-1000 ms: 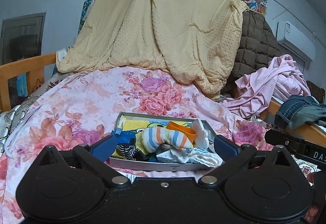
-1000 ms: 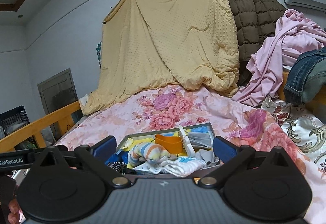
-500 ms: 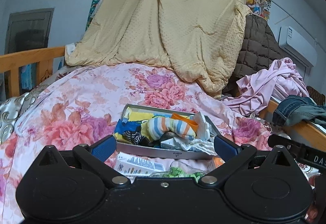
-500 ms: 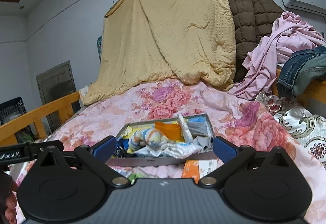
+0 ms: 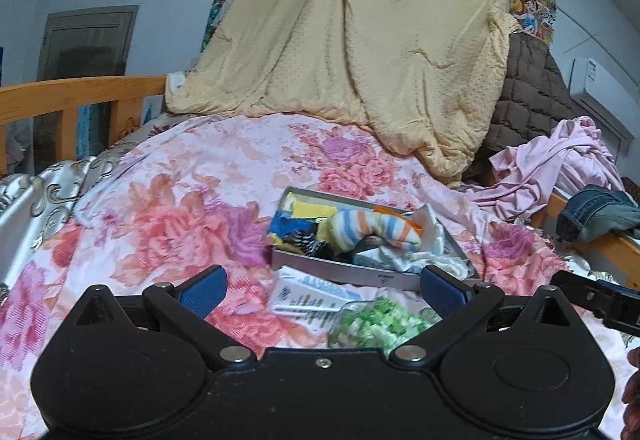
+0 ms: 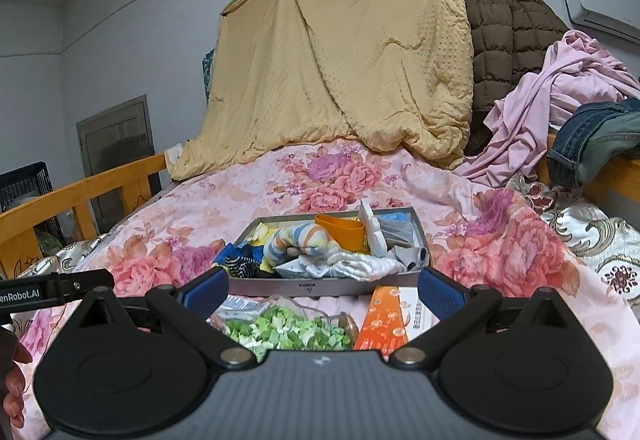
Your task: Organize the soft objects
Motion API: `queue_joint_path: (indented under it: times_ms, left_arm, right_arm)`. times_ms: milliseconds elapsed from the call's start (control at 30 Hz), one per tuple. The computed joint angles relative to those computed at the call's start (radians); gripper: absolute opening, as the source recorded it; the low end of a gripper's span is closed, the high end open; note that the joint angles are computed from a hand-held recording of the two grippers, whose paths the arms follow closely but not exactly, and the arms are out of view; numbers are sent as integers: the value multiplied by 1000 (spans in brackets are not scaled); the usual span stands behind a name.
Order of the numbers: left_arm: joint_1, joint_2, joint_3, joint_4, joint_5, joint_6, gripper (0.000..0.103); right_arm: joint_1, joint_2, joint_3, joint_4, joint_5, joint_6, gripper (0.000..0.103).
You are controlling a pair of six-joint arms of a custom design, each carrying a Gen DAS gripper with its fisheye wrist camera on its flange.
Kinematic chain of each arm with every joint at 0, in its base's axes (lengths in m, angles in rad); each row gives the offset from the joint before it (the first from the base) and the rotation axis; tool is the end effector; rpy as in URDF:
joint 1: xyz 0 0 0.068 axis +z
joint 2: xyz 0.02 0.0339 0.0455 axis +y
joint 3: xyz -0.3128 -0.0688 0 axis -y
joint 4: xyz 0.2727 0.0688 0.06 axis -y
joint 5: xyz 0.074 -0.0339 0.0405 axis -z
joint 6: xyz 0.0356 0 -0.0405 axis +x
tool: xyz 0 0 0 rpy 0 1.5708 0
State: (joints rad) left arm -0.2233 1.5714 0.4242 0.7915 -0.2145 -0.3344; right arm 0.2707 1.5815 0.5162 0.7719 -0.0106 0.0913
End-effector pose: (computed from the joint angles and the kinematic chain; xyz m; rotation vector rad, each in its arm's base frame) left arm 0.2835 -0.0566 0.1645 -0.2496 1.9053 -0.1684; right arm 0.3013 0.0840 0.1850 -0.1751 1.8641 0.2600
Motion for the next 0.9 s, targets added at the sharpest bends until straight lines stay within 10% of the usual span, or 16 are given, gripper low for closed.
queue_joint_path:
  times_ms: [900]
  left_arm:
    - [-42, -65, -156, 72, -28, 52, 102]
  right_arm:
    - [101, -76, -109, -52, 116, 123, 103]
